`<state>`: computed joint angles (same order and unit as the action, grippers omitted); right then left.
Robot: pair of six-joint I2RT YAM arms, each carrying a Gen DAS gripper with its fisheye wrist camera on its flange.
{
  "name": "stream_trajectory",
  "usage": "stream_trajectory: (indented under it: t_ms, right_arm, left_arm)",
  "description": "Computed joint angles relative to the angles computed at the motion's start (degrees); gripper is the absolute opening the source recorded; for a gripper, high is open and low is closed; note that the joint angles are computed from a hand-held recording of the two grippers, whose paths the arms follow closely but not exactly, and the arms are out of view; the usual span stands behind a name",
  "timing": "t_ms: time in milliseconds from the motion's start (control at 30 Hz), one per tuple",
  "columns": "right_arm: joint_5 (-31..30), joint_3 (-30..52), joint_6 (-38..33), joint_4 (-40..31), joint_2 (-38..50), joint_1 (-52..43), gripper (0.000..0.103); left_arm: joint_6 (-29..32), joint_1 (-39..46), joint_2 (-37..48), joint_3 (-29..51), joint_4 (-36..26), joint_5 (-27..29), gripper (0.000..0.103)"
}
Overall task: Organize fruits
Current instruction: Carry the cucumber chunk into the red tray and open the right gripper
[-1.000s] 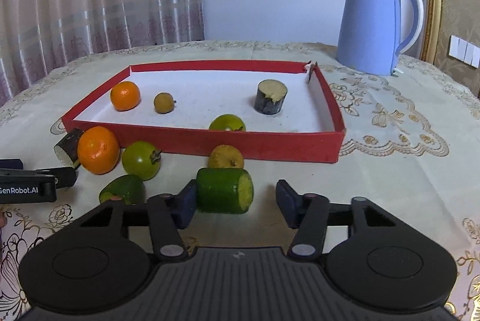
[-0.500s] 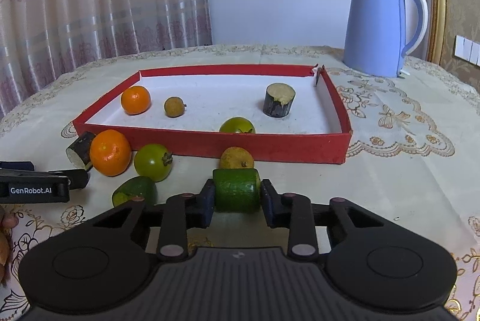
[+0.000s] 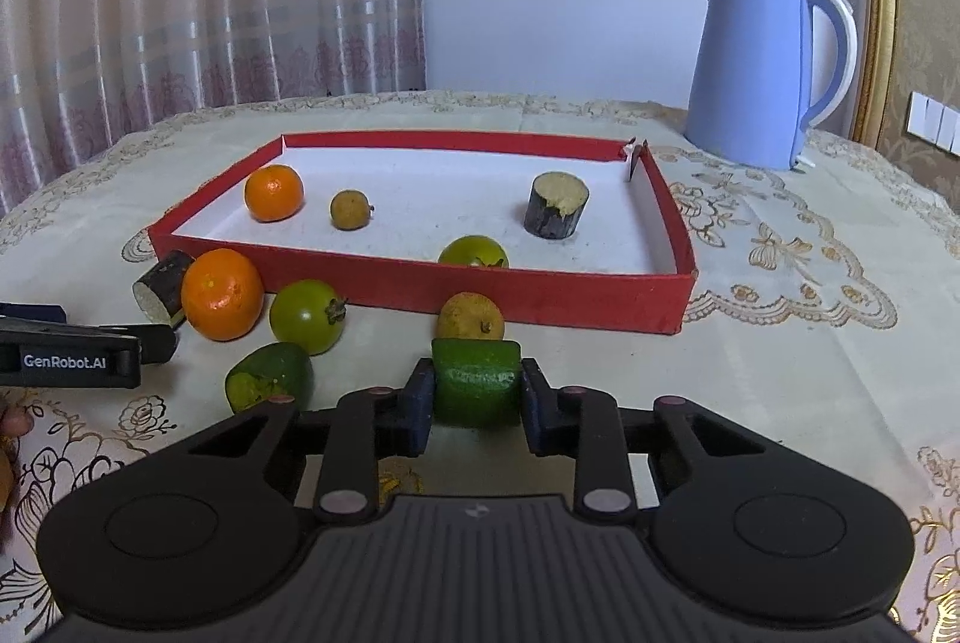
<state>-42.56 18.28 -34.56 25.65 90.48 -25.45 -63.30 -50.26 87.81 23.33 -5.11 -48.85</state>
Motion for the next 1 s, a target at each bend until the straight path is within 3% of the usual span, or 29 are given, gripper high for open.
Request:
stream_trajectory:
  t_ms: [167,500,667,867,1000]
  right_arm:
    - [-2.1,0.5,-1.3,-1.8,-0.8,-2.2,0.028]
    - [0.3,2.0,3.9,6.9,-1.2,-0.7,0.028]
    - [7.3,7.3,7.9,9.8,3.2,5.4,0.028]
    - [15.3,16.9,9.3,6.3,12.4,11.4,0.028]
    - [17.3,20.6,9.4,2.9,15.8,12.8,0.028]
  left_arm:
    - [0.0,0.0,0.0,0.0,0.0,0.0,0.103]
    - [-0.1,0.0,0.0,0.0,-0.1,0.0,0.103]
    - [-0.1,0.0,0.0,0.0,-0.1,0.0,0.103]
    - [-0.1,0.0,0.0,0.0,-0.1,0.0,0.103]
    - [0.0,0.0,0.0,0.0,-0.1,0.0,0.103]
